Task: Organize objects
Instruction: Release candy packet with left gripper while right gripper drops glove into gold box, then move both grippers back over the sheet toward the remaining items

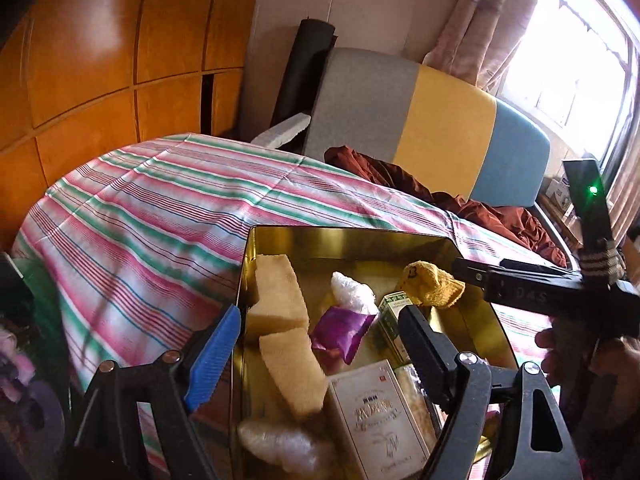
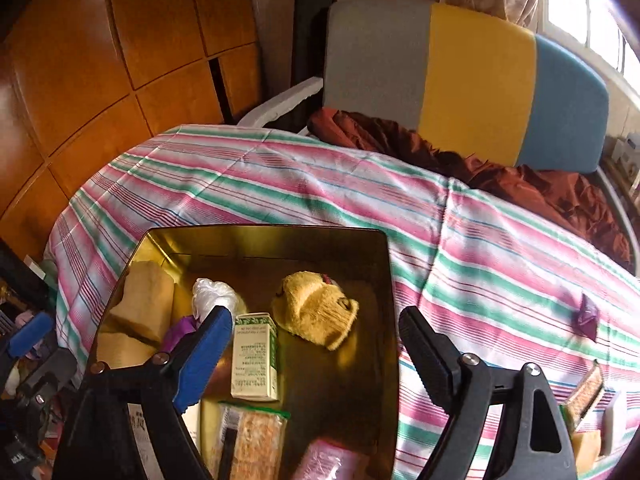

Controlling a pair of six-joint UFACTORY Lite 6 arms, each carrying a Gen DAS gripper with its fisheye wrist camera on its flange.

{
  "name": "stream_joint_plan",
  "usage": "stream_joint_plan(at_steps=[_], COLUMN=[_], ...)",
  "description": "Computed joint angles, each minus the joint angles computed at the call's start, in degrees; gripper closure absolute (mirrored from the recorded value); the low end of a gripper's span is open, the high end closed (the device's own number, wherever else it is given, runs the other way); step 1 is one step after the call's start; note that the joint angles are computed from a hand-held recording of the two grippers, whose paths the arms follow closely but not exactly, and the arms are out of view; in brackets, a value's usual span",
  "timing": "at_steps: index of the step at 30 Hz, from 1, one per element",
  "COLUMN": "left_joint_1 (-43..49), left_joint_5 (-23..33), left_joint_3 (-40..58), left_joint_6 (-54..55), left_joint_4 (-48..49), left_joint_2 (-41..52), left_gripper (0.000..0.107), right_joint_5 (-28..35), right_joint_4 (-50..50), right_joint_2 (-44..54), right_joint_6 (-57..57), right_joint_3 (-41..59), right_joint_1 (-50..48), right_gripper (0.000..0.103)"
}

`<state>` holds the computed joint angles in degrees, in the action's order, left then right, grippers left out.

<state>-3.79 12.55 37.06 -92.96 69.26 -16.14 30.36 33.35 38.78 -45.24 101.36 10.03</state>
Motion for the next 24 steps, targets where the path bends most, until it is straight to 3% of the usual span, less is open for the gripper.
stream_joint_plan(at_steps=[5,12,19,24], left_joint_1=[-4.5,-10.3,-16.4,-20.5], left_joint_5=[4.0,7.7,10.5,11.6], left_joint_3=[-2.2,-2.3,1.2,5.4], left_joint_6=[-0.6,0.6,0.9,2.0], left_joint_4=[0.0,-2.1,-2.4,-2.9], left_joint_2=[-4.0,-6.1,-3.0,1.5], left_gripper=[0.023,0.023,0.023,0.021], right_joint_5=[-5.7,-6.2,-5.4,-2.1], right_joint_4=[7.4,12.6,7.2,2.8], right_joint_2=[-9.2,-13.9,-9.7,-1.3], right_joint_6=[-9.7,-20.7,-22.7,-17.8], right_joint_3=[-12.4,-19.8,-17.3,-5.3], right_joint_1=[-3.3,-11.9,-23.0,-31.1], right_gripper=[0.006,0.004,0.004,0.004])
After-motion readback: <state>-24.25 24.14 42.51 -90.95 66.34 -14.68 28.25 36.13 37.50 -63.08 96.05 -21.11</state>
